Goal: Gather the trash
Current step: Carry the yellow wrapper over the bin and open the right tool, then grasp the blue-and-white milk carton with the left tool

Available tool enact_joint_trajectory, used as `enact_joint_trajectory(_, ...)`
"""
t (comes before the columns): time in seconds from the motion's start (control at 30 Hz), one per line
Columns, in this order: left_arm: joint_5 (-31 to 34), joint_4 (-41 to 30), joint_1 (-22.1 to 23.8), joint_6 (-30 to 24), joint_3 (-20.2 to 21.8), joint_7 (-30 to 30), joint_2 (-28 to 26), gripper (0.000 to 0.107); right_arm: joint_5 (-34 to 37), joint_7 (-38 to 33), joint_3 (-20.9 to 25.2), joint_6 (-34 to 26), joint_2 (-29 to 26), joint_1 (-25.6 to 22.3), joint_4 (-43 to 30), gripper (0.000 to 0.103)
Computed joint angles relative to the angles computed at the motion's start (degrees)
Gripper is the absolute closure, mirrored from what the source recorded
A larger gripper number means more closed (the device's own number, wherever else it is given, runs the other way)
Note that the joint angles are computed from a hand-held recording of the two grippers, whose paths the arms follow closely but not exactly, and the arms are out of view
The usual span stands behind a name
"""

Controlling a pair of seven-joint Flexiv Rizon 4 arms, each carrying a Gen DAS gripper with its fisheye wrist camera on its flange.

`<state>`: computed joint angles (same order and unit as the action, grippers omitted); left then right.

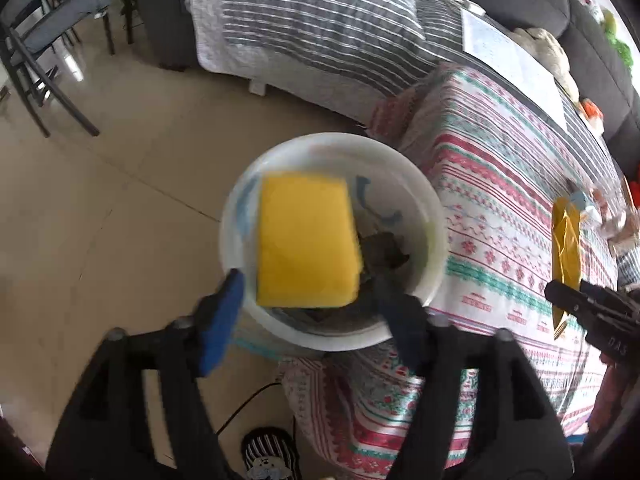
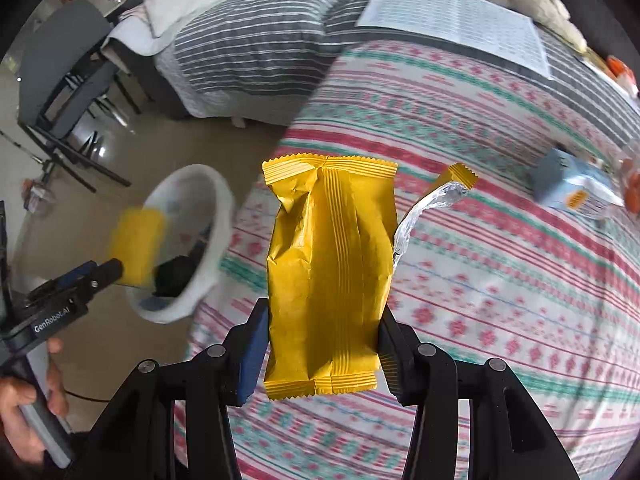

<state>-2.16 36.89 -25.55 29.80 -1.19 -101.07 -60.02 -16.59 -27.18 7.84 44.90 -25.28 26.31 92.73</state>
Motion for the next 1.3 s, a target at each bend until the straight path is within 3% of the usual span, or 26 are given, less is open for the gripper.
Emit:
enact_joint_trajectory(0.37,5.8,2.5,0.2,-2.1,3.8,-2.1,3.1,0.018,1.5,-4.1,-0.1,0.7,-9.4,1.9,-12.1,0.05)
enact_joint_trajectory(0.67,6.9,4.6,2.2,-3.4,3.5,-3.3,4.2,0.014,3.9,-5.4,-0.9,5.6,-16.8,2.7,-20.9,0.049)
enact_joint_trajectory(0.83,7.6,5.4,2.4,-2.2,3.6,-3.3,4.5,0.006,5.9,-5.8,-0.7,12.0,-19.1,2.3,-22.0,0.028)
enact_joint_trajectory(1.1,8.1,5.4,2.0,-1.8,3.5,-2.8,4.7,0.006,2.2,1.0,-5.2,16.1,-13.5,4.5,-13.9,0.028)
enact_joint_trajectory(1.3,7.5,3.0,0.9,-2.4,2.8,-1.6,3.6,0.006,-3.1,5.3,-6.0,11.2,-6.4,4.3,-5.6,0.028)
